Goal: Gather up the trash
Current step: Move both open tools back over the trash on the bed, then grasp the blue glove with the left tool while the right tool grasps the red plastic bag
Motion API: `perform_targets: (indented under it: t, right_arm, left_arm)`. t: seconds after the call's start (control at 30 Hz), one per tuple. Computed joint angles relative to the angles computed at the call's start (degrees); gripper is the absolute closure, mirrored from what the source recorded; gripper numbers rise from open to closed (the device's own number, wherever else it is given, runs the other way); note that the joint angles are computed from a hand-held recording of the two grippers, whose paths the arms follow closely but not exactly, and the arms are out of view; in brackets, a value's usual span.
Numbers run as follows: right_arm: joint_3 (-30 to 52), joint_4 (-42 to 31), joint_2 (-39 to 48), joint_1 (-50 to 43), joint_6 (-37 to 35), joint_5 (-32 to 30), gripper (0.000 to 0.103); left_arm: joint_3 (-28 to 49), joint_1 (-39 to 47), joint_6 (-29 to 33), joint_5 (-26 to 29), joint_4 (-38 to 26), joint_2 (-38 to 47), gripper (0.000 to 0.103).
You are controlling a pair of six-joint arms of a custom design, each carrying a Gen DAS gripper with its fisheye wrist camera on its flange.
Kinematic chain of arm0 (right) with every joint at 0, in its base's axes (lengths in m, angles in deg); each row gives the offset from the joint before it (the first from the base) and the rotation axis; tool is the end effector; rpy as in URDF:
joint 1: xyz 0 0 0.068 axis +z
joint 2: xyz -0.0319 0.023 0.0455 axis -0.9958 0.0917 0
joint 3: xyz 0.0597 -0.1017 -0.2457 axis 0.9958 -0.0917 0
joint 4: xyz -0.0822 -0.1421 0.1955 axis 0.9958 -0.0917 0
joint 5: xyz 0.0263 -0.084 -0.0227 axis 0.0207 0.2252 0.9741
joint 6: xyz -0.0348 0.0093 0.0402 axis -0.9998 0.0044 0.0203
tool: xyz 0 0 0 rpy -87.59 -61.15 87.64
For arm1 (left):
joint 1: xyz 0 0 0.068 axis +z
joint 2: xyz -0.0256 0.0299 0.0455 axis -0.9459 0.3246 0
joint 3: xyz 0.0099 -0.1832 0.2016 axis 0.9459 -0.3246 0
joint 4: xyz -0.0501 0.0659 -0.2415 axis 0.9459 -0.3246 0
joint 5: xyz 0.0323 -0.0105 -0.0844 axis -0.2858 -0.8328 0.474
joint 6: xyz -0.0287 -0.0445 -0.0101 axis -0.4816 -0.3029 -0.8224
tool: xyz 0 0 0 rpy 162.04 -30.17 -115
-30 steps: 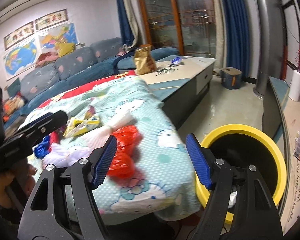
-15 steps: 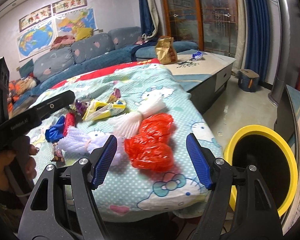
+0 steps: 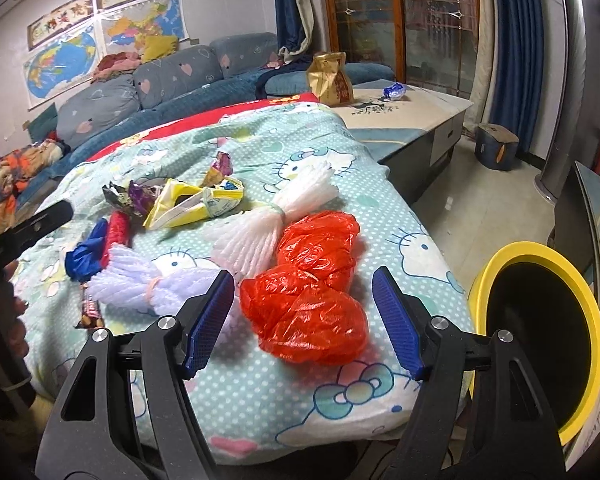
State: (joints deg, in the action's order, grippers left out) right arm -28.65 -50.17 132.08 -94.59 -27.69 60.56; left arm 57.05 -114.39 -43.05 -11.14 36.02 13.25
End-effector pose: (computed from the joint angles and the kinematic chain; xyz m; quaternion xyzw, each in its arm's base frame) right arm 0.1834 -0.0169 0.1399 -0.0982 0.8982 0.1182 0.4119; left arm 0.1458 -0.1117 0.1415 -0.0754 0.8706 -0.0812 0.4793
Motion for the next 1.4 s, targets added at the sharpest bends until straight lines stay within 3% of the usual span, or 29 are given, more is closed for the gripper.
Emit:
perform_targets:
  t: [0.33, 0.63, 0.77, 0.9, 1.13, 1.4]
  right_arm:
    - [2.08, 2.01, 8.02, -1.31, 1.73, -1.53, 0.040]
    - [2.40, 1.25, 12.26, -3.92, 0.17, -6.00, 0.053]
    - [2.52, 0.26, 12.26, -4.98, -0.98, -7.66, 0.066]
    - [2.08, -0.69, 9.95, -5.55, -1.39, -7.71, 0.071]
    - [2.27, -2.16, 7.12, -8.19, -2.26, -8.32, 0.077]
    - [3.31, -6.83, 1.60, -11.13, -4.24, -11.21, 0.078]
  left_arm:
    - [-4.38, 8.68, -0.37, 9.83, 7.16, 4.79, 0.009]
    - [-5.35, 9.61, -2.43, 12.54, 11.66, 10.28, 0.043]
    - [-5.83, 11.23, -1.82, 14.71, 12.88, 11.07, 0.065]
    - [-6.36, 11.08, -1.55, 14.32, 11.92, 8.57, 0.075]
    - [-5.73, 9.53, -0.27, 12.36, 5.13, -2.24, 0.079]
    - [-2.91, 4.30, 0.23, 9.00, -0.64, -8.40, 0.079]
